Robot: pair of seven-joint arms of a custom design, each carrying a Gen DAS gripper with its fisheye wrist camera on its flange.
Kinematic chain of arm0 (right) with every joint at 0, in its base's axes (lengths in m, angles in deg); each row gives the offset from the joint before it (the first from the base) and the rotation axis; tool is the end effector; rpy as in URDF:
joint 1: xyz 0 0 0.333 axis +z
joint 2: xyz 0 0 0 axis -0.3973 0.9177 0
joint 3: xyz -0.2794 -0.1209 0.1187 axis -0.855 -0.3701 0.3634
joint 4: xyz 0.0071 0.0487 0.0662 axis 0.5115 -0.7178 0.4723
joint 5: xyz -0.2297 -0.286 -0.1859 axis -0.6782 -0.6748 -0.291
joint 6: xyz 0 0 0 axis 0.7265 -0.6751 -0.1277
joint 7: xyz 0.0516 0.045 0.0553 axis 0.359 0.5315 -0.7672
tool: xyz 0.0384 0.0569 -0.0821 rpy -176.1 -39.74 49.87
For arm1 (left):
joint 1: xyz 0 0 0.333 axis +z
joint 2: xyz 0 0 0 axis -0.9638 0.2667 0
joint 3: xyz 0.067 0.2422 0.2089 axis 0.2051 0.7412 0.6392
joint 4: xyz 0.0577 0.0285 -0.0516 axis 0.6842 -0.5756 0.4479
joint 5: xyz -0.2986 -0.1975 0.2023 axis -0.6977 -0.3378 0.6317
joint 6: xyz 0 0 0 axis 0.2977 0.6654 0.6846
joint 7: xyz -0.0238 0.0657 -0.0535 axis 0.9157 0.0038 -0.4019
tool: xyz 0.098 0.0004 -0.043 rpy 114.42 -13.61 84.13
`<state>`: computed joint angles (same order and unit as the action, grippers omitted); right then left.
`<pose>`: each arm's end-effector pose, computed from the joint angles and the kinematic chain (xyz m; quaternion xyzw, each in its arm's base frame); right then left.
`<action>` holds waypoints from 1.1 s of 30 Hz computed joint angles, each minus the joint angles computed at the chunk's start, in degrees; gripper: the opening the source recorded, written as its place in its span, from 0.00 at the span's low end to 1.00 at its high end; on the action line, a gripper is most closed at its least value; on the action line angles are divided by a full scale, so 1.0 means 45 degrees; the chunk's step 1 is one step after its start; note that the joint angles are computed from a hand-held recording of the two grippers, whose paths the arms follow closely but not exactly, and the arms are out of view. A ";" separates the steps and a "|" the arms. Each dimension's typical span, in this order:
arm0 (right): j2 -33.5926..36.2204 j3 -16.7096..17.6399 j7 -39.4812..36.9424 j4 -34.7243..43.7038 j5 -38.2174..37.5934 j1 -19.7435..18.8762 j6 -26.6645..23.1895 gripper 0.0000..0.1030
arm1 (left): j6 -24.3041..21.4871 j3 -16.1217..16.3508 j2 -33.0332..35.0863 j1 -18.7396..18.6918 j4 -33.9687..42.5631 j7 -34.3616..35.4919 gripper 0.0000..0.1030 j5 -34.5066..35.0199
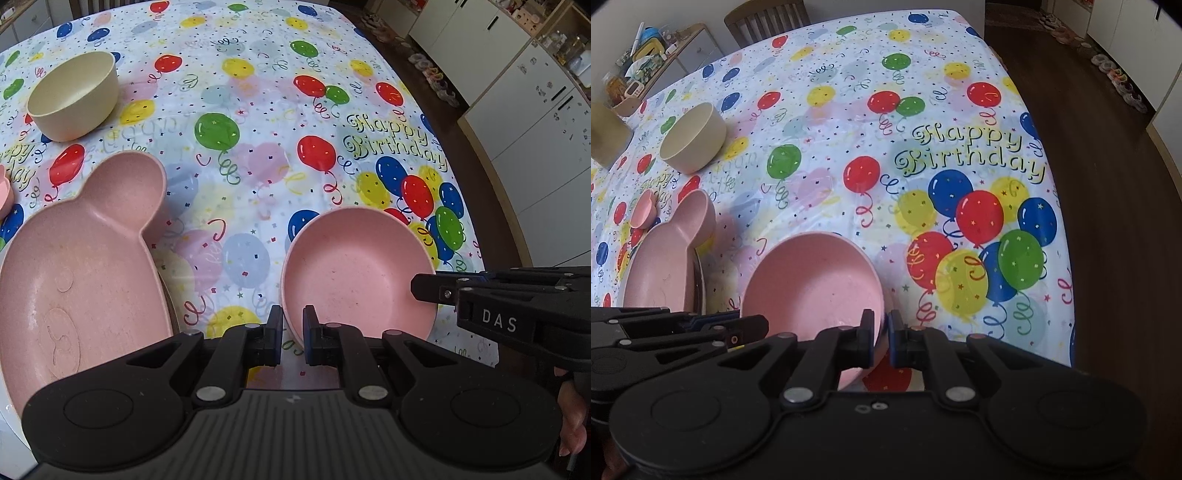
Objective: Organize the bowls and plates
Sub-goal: 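Carry the pink bowl with both grippers and lower it onto the bear plate, then open both grippers and withdraw from the pink bowl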
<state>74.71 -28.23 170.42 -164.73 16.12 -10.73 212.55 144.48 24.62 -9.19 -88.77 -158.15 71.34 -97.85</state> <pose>0.5821 0.1585 0.3963 -0.3886 0.9002 -0.1274 0.1498 0.7230 -0.3089 0.3829 0.3053 -0.9319 0.1881 0.0547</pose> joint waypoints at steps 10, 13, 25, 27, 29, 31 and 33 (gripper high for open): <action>-0.0084 0.0005 0.0255 0.0095 -0.0103 0.0066 -0.0244 0.18 | -0.0090 -0.0078 -0.0069 0.0175 0.0031 0.0191 0.10 -0.0222; -0.0215 0.0012 0.0463 0.0165 -0.0359 0.0125 -0.0473 0.20 | -0.0092 -0.0144 -0.0209 0.0292 -0.0066 0.0451 0.10 -0.0366; -0.0400 0.0170 0.0737 0.1158 -0.1792 0.0503 -0.1246 0.31 | 0.0503 -0.0553 -0.0820 0.1174 -0.0241 0.1861 0.11 -0.1949; -0.0343 0.0189 0.0736 0.1429 -0.2035 0.0570 -0.1321 0.32 | 0.0639 -0.0592 -0.0850 0.1326 -0.0129 0.1994 0.11 -0.2254; -0.0269 0.0204 0.0746 0.1705 -0.2281 0.0641 -0.1352 0.34 | 0.0739 -0.0617 -0.0825 0.1451 0.0043 0.2088 0.13 -0.2494; -0.0159 0.0218 0.0723 0.2014 -0.2484 0.0713 -0.1375 0.36 | 0.0876 -0.0650 -0.0806 0.1602 0.0217 0.2211 0.14 -0.2733; 0.0006 0.0227 0.0590 0.2362 -0.2607 0.0771 -0.1308 0.38 | 0.0899 -0.0677 -0.0715 0.1752 0.0498 0.2238 0.17 -0.2952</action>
<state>74.74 -27.20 173.08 -154.10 4.39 -7.26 206.67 148.53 21.57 -12.41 -80.88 -155.91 81.41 -111.14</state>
